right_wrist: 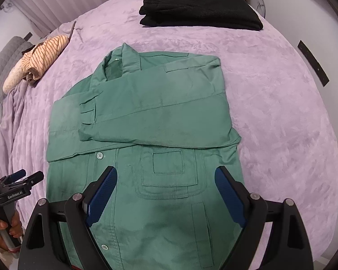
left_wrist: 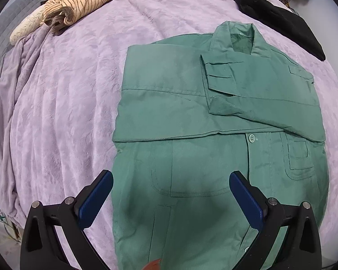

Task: Fold large clothes
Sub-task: 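Move both open grippers to the jacket hem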

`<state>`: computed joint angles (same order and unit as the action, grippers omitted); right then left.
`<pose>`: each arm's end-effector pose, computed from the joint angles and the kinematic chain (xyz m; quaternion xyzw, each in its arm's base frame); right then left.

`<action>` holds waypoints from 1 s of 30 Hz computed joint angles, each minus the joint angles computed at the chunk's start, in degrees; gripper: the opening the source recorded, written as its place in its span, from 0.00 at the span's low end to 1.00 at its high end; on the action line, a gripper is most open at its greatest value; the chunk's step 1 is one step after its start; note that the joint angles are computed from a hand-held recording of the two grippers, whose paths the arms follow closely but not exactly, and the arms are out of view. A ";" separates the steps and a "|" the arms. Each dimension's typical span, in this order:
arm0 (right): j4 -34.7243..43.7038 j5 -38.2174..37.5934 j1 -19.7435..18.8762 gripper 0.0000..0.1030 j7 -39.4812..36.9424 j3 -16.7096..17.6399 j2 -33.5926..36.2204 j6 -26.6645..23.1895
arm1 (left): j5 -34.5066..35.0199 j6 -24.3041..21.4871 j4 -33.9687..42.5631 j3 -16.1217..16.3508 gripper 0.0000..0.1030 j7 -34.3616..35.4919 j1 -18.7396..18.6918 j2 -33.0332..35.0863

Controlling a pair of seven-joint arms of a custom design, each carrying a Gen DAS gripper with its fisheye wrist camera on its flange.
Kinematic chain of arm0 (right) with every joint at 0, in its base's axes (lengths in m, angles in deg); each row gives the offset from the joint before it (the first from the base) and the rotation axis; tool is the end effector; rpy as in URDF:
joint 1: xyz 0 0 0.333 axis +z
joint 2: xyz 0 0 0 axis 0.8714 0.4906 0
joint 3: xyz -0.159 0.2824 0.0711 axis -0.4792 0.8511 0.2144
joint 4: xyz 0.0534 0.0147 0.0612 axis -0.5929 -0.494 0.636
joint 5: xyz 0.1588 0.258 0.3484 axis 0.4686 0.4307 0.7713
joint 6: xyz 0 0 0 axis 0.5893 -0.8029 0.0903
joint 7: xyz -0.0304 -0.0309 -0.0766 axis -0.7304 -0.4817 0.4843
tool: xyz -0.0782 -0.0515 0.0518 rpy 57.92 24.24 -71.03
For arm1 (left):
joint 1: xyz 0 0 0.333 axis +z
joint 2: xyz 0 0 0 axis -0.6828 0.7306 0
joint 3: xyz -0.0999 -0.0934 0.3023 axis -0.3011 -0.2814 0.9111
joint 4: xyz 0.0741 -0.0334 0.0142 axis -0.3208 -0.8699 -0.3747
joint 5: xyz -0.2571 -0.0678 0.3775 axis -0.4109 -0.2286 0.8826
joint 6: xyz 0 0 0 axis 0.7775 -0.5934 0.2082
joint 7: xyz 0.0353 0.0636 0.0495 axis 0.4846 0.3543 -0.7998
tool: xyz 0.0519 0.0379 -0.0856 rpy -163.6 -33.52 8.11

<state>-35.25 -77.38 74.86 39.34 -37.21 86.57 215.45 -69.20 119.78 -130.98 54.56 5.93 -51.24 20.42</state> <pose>0.6627 0.2108 0.4491 -0.7439 0.6449 -0.0496 0.1678 0.5679 -0.1917 0.4234 -0.7934 0.5982 -0.0585 0.0961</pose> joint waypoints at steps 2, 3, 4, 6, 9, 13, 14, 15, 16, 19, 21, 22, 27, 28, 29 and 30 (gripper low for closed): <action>-0.30 -0.62 0.19 0.88 -0.23 0.07 -0.50 -0.29 | 0.47 -1.16 -0.04 -0.13 1.00 -0.30 -0.07 -0.35; -0.43 -0.90 0.29 0.88 -0.42 0.12 -0.73 -0.41 | 0.33 -1.64 -0.09 -0.17 1.00 -0.18 -0.15 -0.54; -0.58 -0.98 0.33 0.88 -0.73 0.16 -0.93 -0.43 | -0.22 -1.98 -0.14 -0.18 1.00 0.28 -0.25 -0.74; -0.74 -1.50 0.47 0.88 -1.17 0.19 -1.23 -0.84 | -1.50 -2.27 -0.28 -0.29 1.00 1.43 -0.56 -1.18; -0.79 -1.64 0.42 0.88 -2.10 0.13 -1.42 -1.55 | -1.41 -2.85 -0.17 -0.87 1.00 0.72 -1.10 -1.81; -0.81 -1.16 0.05 0.88 -4.02 0.00 -1.68 -3.14 | -0.80 -3.92 0.37 -1.59 1.00 -2.12 -1.80 -2.39; -0.83 -1.21 -0.07 0.88 -4.67 -0.07 -1.79 -3.78 | -0.44 -4.32 0.51 -1.82 1.00 -3.10 -2.00 -2.58; -0.84 -1.26 -0.16 0.88 -5.27 -0.12 -1.88 -4.21 | -0.09 -4.64 0.57 -2.04 1.00 -4.07 -2.21 -2.79; -0.96 -1.29 -0.27 0.88 -5.93 -0.18 -2.02 -4.59 | 0.24 -5.02 0.62 -2.27 1.00 -5.14 -2.43 -3.01; -1.59 0.14 -0.88 0.88 -8.94 -0.30 -2.62 -5.64 | 0.89 -6.13 0.32 -2.99 1.00 -8.78 -3.21 -3.89; -2.02 1.76 -1.40 0.88 -11.33 -0.42 -3.00 -6.32 | 0.86 -6.80 -0.22 -3.50 1.00 -11.59 -3.81 -4.62; -2.21 2.36 -1.63 0.88 -12.40 -0.51 -3.17 -6.74 | 0.70 -7.02 -0.70 -3.69 1.00 -12.77 -4.11 -5.11; -3.72 2.83 -2.22 0.88 -15.92 -0.90 -4.33 -8.21 | -1.13 -7.94 -3.37 -4.49 1.00 -16.64 -5.69 -7.61; -4.18 2.74 -2.30 0.88 -16.22 -0.98 -4.74 -8.36 | -1.56 -8.23 -3.83 -4.56 1.00 -16.89 -5.97 -8.04; -4.58 2.76 -2.39 0.88 -16.35 -1.08 -5.15 -8.50 | -1.90 -8.37 -4.24 -4.61 1.00 -17.02 -6.19 -8.44; -5.12 3.38 -2.55 0.88 -16.68 -1.18 -5.70 -8.67 | -2.18 -8.37 -4.73 -4.60 1.00 -17.01 -6.36 -8.93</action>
<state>-40.38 -74.00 72.31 22.66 -38.39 80.88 206.78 -71.37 111.41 -135.71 49.97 -11.08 -57.60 11.49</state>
